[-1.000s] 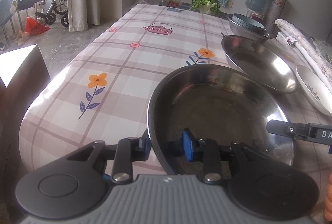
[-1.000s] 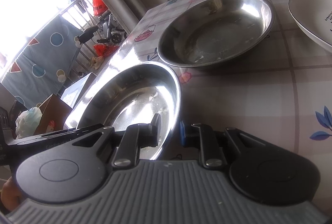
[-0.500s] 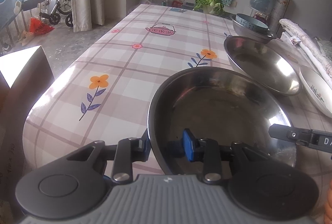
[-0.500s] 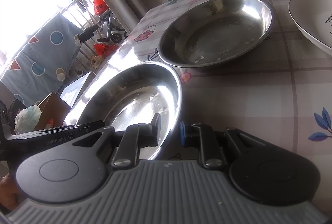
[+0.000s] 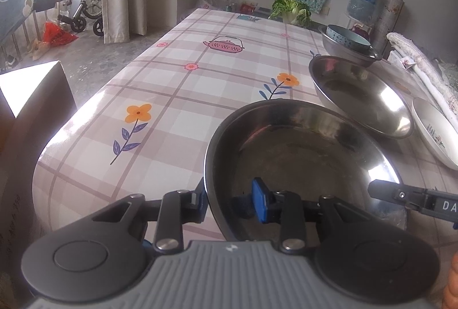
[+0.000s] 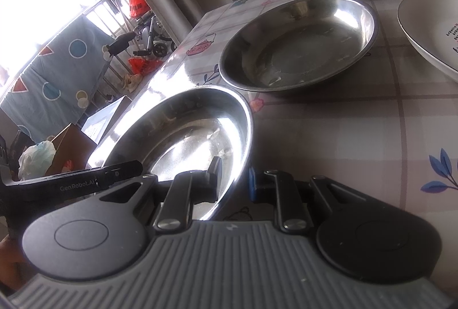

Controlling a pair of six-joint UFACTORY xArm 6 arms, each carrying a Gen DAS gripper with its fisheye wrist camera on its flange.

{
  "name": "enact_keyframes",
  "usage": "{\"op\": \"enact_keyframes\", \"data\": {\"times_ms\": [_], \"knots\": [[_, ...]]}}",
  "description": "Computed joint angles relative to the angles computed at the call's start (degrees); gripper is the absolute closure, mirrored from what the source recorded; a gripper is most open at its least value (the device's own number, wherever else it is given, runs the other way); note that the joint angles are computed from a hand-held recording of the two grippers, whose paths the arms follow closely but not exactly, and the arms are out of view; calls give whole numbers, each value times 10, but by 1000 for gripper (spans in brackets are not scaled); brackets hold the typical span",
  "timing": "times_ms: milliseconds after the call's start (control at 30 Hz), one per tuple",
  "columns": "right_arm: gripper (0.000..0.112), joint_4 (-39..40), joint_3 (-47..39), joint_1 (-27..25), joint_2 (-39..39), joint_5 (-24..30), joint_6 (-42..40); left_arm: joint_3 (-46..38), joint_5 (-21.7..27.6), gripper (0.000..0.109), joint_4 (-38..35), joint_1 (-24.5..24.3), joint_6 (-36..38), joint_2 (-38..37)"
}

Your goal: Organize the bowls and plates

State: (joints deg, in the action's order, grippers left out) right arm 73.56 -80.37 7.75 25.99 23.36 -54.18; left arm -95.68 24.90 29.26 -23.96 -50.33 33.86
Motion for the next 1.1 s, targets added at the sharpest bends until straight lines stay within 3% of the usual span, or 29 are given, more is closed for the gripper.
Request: {"op": "enact_keyframes", "data": {"times_ms": [733,933,1100], "knots": [[95,19,19,15,-28,-12,-44,63,-35,76,94,10,-91,-57],[95,38,18,11,-39,-12,-64,35,-40,76,109,10,-83,-49],[95,59,17,7,-50,-33,-78,-36,-47,76,85,6,-26,-9]]}}
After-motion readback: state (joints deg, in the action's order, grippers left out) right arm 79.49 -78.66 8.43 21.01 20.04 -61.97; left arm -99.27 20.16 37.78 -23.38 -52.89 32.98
